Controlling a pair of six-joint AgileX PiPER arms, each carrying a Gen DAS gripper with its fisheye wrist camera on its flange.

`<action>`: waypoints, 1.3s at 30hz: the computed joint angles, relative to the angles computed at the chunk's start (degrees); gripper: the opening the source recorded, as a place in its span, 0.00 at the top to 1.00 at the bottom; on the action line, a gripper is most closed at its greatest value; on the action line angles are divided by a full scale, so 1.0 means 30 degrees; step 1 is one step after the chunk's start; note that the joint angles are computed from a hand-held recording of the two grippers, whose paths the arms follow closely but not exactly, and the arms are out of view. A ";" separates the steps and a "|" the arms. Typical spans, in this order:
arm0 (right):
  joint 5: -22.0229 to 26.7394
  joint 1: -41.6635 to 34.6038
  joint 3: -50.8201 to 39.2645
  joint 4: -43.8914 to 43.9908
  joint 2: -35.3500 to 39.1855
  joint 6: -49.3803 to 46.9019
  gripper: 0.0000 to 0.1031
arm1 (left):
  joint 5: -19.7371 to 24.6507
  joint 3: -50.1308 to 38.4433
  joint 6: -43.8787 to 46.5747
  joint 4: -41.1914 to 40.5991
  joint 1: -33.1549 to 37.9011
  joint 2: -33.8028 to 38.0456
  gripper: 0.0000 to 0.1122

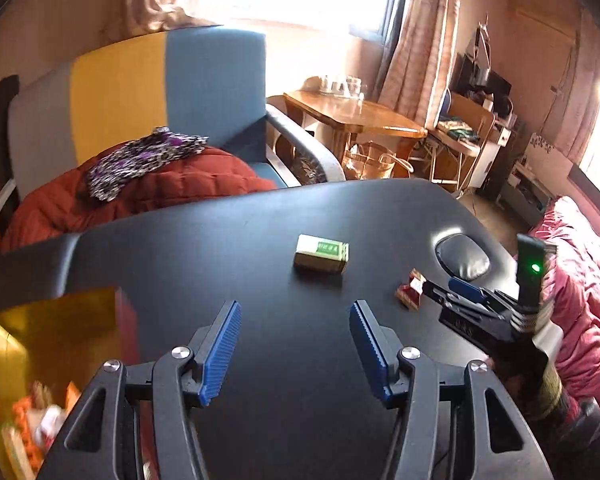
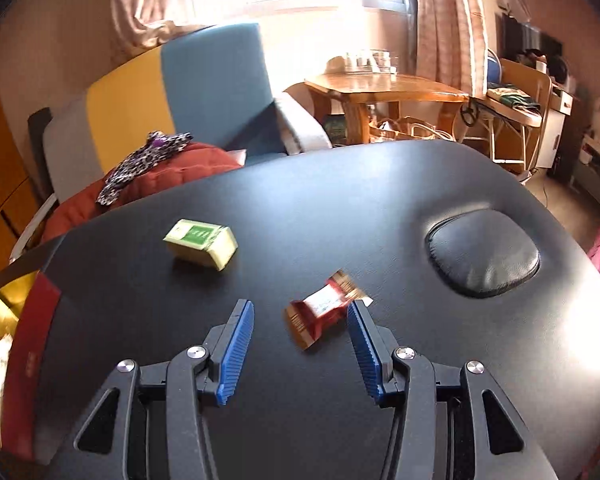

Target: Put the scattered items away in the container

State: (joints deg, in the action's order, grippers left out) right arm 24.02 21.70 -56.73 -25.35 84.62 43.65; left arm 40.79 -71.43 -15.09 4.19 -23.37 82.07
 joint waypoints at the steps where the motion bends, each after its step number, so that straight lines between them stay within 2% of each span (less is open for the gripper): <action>1: -0.0255 -0.0565 -0.0266 0.0911 0.0308 -0.1311 0.51 | 0.0055 -0.1313 0.0098 -0.0036 -0.0149 0.1445 0.49; 6: -0.0717 -0.2363 -0.2036 0.4667 0.2292 -0.6880 0.51 | 0.1840 -0.8539 0.0113 0.0058 -0.0531 0.8442 0.49; 9: -0.0910 -0.3025 -0.2698 0.6387 0.3226 -0.9500 0.51 | 0.2978 -1.2048 0.0203 0.0254 -0.0762 1.1572 0.49; 12: -0.1052 -0.3414 -0.3366 0.7665 0.4209 -1.0968 0.51 | 0.4262 -1.5329 0.0648 0.0660 -0.0940 1.4291 0.49; 15: -0.0736 -0.3668 -0.3901 0.8708 0.5049 -1.2331 0.51 | 0.5399 -1.7026 0.0749 0.0969 -0.0937 1.5850 0.49; 21: 0.0195 -0.3628 -0.3893 0.9524 0.5213 -1.3386 0.51 | 0.3744 -1.2894 0.0616 0.0931 -0.0881 1.3923 0.49; 25: 0.0061 -0.2883 -0.2469 0.8101 0.4177 -1.2445 0.52 | 0.2111 -0.8835 0.0019 0.1057 -0.1157 1.1714 0.49; 33: -0.0266 -0.1205 0.1708 0.5574 0.0650 -0.8829 0.51 | -0.0871 -0.1216 -0.0821 0.1020 -0.1704 0.6892 0.49; 37: 0.0017 -0.0036 0.3591 0.5001 -0.1365 -0.7066 0.51 | -0.1414 0.1403 -0.1442 0.1702 -0.2126 0.4751 0.49; 39: 0.0194 0.0325 0.4409 0.6042 -0.2425 -0.7347 0.51 | -0.1638 0.2604 -0.2037 0.1738 -0.2097 0.3500 0.49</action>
State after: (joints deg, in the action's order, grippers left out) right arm 24.61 22.67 -43.51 -7.22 77.35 21.61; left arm 35.87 -63.61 -21.20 9.40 -29.65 92.57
